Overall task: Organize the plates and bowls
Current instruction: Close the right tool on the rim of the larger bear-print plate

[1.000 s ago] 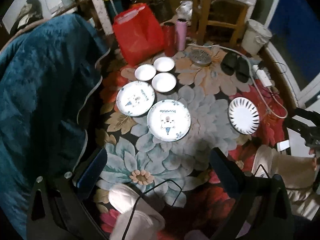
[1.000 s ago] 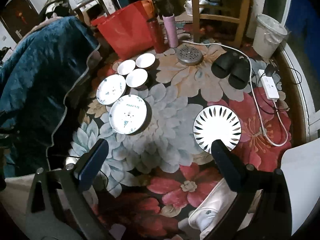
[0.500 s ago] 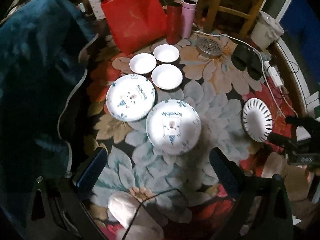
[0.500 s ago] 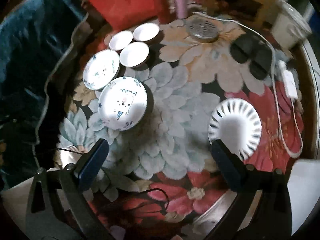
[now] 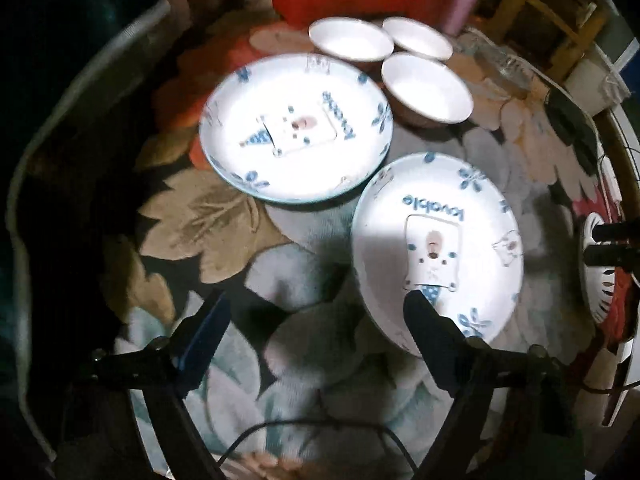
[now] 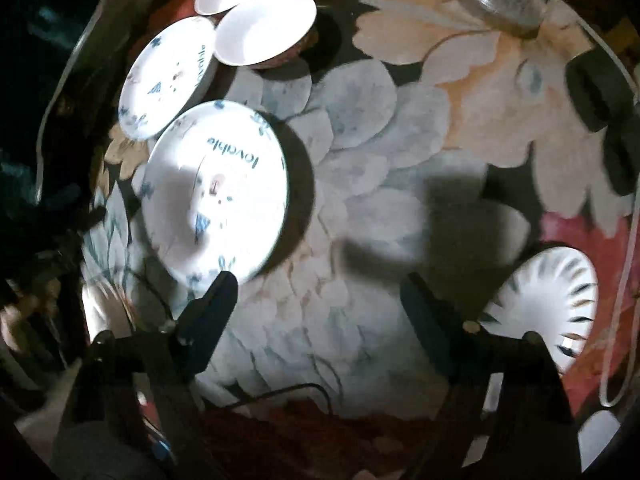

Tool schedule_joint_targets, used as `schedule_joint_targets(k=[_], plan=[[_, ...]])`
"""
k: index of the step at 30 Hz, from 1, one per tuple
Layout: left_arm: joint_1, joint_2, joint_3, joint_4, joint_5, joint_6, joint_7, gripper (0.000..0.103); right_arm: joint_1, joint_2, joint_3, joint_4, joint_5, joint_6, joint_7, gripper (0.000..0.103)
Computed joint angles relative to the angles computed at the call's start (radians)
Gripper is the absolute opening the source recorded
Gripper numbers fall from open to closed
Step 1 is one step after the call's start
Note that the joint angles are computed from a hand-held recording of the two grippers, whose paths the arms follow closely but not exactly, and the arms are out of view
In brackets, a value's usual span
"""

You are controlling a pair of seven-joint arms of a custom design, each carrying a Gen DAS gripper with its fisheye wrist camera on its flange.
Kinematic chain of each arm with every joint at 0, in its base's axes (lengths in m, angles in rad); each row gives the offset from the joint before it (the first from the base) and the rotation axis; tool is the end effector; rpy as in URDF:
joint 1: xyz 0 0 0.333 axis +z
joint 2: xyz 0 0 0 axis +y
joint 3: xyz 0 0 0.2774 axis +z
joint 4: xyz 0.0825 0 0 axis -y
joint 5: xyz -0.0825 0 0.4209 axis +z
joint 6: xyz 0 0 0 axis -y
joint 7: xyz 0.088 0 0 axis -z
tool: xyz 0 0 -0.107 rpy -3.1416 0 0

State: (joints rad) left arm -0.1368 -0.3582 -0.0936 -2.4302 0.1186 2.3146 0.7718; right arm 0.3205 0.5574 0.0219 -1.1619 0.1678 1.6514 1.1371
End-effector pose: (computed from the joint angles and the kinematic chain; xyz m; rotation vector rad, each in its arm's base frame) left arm 0.4875 -0.1115 0.4085 -2.5279 1.4983 -0.2896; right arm 0.6795 0.2561 0.4330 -2.7939 1.2091 0.2597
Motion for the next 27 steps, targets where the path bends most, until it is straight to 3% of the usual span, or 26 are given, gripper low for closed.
schedule_joint_targets(k=[7, 12, 17, 20, 22, 23, 24, 26, 27], plan=[[-0.003, 0.042, 0.013, -0.02, -0.033, 0.111, 0.044, 0.088, 0.004, 0.13, 0.016, 0.116, 0.07, 0.02, 0.095, 0.075], [0.0, 0.083, 0.022, -0.02, -0.07, 0.197, 0.07, 0.088, 0.013, 0.123, 0.017, 0.073, 0.067, 0.08, 0.089, 0.073], [0.007, 0.129, 0.021, 0.002, -0.098, 0.231, 0.096, 0.086, 0.018, 0.137, 0.016, 0.06, 0.065, 0.093, 0.109, 0.057], [0.012, 0.134, 0.018, 0.0, -0.112, 0.242, 0.098, 0.083, 0.013, 0.129, 0.027, 0.037, 0.085, 0.115, 0.088, 0.052], [0.012, 0.138, 0.021, -0.002, -0.13, 0.249, 0.107, 0.079, 0.015, 0.126, 0.033, 0.025, 0.089, 0.125, 0.065, 0.046], [0.011, 0.14, 0.023, -0.003, -0.142, 0.252, 0.113, 0.071, 0.016, 0.125, 0.034, 0.02, 0.091, 0.128, 0.057, 0.042], [0.008, 0.146, 0.027, -0.001, -0.162, 0.253, 0.125, 0.057, 0.018, 0.123, 0.037, 0.01, 0.096, 0.134, 0.052, 0.036], [0.007, 0.167, 0.031, 0.011, -0.196, 0.246, 0.148, 0.043, 0.026, 0.128, 0.04, 0.002, 0.1, 0.141, 0.048, 0.025], [0.007, 0.178, 0.033, 0.016, -0.215, 0.248, 0.163, 0.04, 0.027, 0.128, 0.042, -0.004, 0.105, 0.143, 0.043, 0.021]])
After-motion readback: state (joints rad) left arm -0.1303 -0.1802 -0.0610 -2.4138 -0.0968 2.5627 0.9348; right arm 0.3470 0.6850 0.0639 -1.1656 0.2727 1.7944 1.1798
